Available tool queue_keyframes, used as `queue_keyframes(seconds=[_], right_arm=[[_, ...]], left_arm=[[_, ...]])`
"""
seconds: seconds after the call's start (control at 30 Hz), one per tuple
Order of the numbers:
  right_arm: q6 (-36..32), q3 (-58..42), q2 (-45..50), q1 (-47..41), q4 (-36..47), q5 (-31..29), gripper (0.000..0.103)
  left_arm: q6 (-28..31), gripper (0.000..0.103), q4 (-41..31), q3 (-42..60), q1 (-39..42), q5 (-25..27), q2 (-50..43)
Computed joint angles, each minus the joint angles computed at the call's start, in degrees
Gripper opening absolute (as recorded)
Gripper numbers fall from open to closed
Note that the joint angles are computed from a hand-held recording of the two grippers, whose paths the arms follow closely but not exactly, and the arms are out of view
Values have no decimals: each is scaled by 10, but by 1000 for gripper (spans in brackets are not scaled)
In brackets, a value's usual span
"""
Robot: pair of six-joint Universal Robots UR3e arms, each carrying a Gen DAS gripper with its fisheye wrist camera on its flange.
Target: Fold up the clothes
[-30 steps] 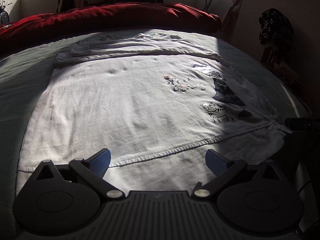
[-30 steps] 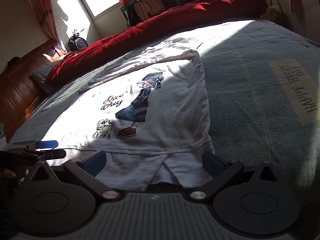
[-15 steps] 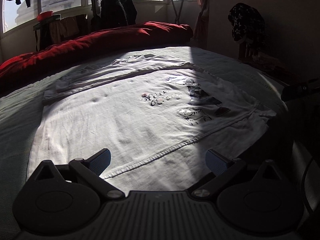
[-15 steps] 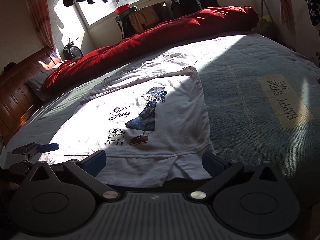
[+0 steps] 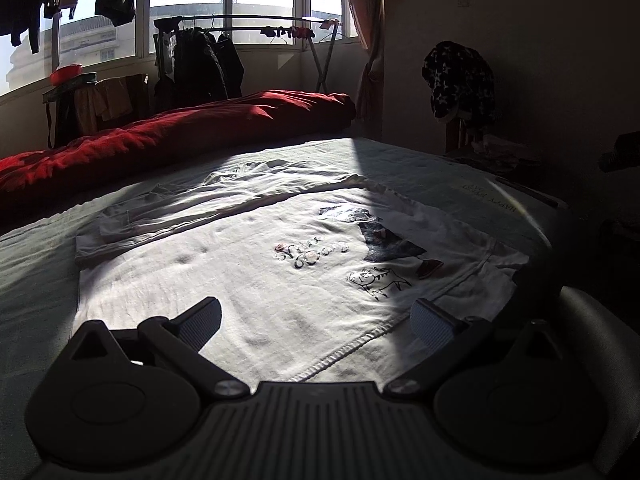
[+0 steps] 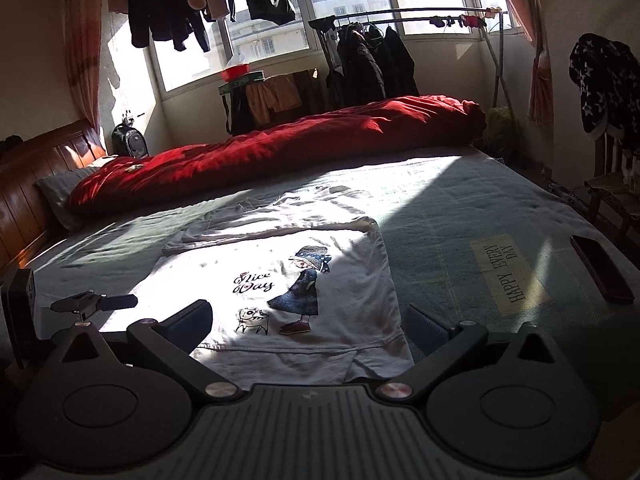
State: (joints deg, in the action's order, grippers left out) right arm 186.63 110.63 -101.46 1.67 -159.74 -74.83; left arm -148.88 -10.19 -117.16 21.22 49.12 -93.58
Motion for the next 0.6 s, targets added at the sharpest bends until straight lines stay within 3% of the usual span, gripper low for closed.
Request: queue_keyframes(seconds=[0.23,0.4,0.6], right_arm=[[-3,43,-86,-22,27,-32,103],[-2,87,-147,-86,31,-9,103],[-60,147,-275,-217,133,57,103]], left_arm=[[37,101,-34,8,0,-7,9],[49,101,-48,14,-18,17,11],[34,101,-74,5,-19,15,28]])
